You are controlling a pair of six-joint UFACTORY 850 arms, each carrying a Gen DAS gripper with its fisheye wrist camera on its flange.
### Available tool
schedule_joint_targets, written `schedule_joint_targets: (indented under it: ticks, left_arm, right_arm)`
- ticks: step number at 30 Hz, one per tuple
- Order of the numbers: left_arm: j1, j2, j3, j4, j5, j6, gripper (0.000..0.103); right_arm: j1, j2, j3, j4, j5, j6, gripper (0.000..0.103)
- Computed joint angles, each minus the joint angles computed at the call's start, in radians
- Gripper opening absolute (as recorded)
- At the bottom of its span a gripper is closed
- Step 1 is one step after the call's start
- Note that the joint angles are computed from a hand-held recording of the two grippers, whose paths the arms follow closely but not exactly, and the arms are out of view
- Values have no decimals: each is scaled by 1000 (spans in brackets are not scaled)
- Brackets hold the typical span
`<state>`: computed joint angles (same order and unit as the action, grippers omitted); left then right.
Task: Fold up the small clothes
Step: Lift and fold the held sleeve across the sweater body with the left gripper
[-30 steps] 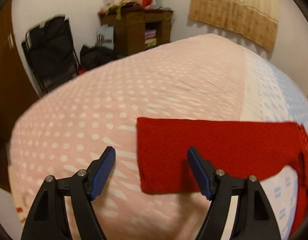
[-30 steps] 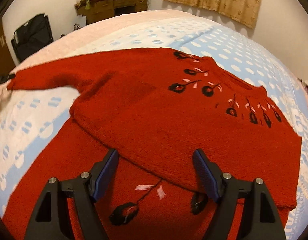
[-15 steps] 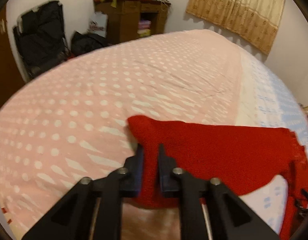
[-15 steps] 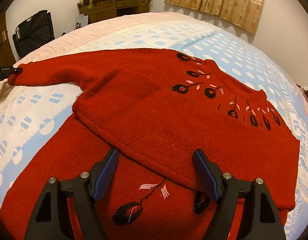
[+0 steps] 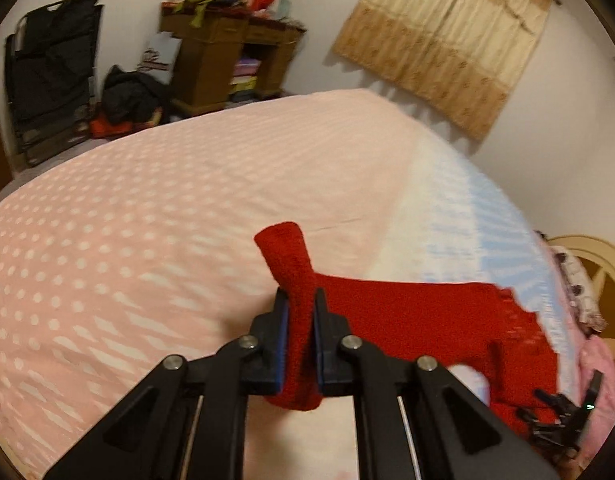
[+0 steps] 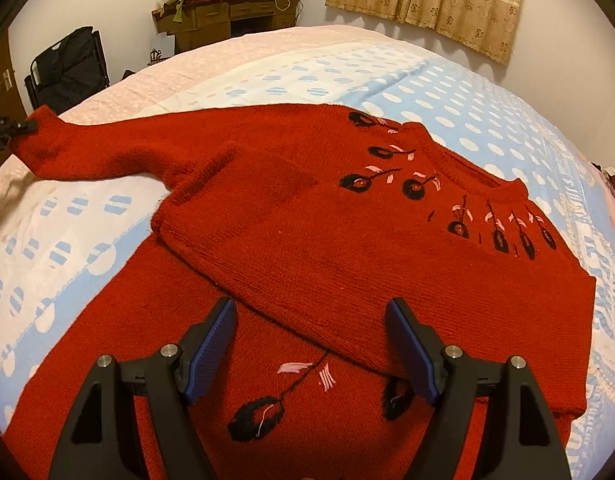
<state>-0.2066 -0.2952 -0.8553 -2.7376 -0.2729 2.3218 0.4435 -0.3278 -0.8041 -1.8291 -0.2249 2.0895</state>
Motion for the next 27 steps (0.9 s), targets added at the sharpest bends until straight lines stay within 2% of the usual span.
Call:
schedule_joint_targets:
  ticks: [5,10,16,23,27]
  left_arm:
    - [-59,45,-9,130,-41,-96,11]
    - [-122,71,-36,244,-59,-174,11]
    - [-182,82,-84,322,-82,-218,10]
    - [-226,58,-145,419,-112,-327,10]
    - [-263,38,-188,434,-119,-357,10]
  right_arm:
    - [-10,67,25,53,16,-56,78]
    - [-24,159,77,38,16,-25,78]
    - [-38,242,144,89,-9,-70,78]
    - [-71,295,217,-7,-5,59,78]
    - [-80,323,248,-19,-5,71,78]
